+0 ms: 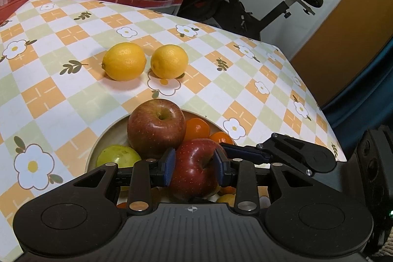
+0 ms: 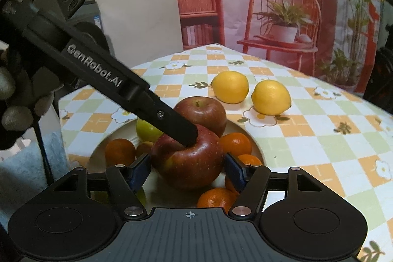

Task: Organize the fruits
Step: 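Open both grippers to release the apples and withdraw from the plate, then grasp a yellow lemon with the left gripper while the right approaches the other lemon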

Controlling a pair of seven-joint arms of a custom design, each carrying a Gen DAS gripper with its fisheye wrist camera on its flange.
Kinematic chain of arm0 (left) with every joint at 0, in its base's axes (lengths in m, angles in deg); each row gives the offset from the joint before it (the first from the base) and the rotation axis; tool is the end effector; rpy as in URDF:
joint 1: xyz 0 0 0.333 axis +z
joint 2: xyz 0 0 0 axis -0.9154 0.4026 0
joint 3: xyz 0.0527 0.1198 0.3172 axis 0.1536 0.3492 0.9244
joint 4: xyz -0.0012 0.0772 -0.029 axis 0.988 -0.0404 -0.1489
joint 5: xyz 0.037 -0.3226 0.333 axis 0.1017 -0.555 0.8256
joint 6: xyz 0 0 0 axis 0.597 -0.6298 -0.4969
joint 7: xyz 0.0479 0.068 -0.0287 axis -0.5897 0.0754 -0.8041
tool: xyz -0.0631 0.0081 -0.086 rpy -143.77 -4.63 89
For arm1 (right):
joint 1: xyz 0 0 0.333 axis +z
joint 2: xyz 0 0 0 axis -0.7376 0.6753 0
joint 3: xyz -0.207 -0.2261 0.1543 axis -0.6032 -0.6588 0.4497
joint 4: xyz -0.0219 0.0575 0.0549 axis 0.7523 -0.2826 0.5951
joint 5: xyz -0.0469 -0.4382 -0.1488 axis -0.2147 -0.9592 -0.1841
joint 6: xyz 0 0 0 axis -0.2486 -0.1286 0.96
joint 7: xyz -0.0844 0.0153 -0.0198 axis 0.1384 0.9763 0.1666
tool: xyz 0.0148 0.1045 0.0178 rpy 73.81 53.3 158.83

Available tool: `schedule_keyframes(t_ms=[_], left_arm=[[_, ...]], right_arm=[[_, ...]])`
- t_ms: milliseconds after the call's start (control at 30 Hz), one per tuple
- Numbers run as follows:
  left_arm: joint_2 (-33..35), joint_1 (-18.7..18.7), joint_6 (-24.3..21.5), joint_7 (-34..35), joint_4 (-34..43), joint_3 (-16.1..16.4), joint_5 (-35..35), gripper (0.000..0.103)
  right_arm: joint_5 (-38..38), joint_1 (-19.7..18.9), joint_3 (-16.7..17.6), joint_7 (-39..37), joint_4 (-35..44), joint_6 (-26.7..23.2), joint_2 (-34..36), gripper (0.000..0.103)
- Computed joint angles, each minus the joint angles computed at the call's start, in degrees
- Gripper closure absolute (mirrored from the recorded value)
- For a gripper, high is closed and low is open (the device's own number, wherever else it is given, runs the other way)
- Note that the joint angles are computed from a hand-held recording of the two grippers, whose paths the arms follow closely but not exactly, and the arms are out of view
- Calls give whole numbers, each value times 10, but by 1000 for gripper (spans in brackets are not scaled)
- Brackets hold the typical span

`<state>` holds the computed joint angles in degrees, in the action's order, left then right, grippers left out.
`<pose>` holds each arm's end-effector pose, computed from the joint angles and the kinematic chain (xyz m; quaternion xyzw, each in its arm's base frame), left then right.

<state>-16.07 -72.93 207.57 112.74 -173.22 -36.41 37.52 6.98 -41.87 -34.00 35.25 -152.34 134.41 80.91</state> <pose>0.6405 -0.2201 0.4481 -0.6970 0.6182 -0.3473 0.1069 0.7089 0.1662 0.3834 -0.8439 0.2505 -0.0789 0.4677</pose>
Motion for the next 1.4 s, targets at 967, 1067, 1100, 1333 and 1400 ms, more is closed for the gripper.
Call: schedule_keyframes(t_ms=[967, 1067, 1100, 1333, 1400], left_arm=[[-29, -23, 32, -332, -8, 64, 356, 66], [-29, -23, 22, -422, 4, 73, 454, 66], [-29, -21, 18, -443, 8, 74, 477, 66], [-17, -16, -14, -562, 47, 75, 605, 66], [-12, -15, -23, -577, 59, 75, 625, 66]], right_arm=[[72, -23, -8, 30, 18, -24, 5, 36], [83, -24, -7, 31, 33, -10, 14, 36], [87, -25, -6, 33, 39, -5, 18, 36], [113, -33, 5, 22, 88, 35, 53, 36], [113, -34, 9, 25, 106, 46, 65, 36]])
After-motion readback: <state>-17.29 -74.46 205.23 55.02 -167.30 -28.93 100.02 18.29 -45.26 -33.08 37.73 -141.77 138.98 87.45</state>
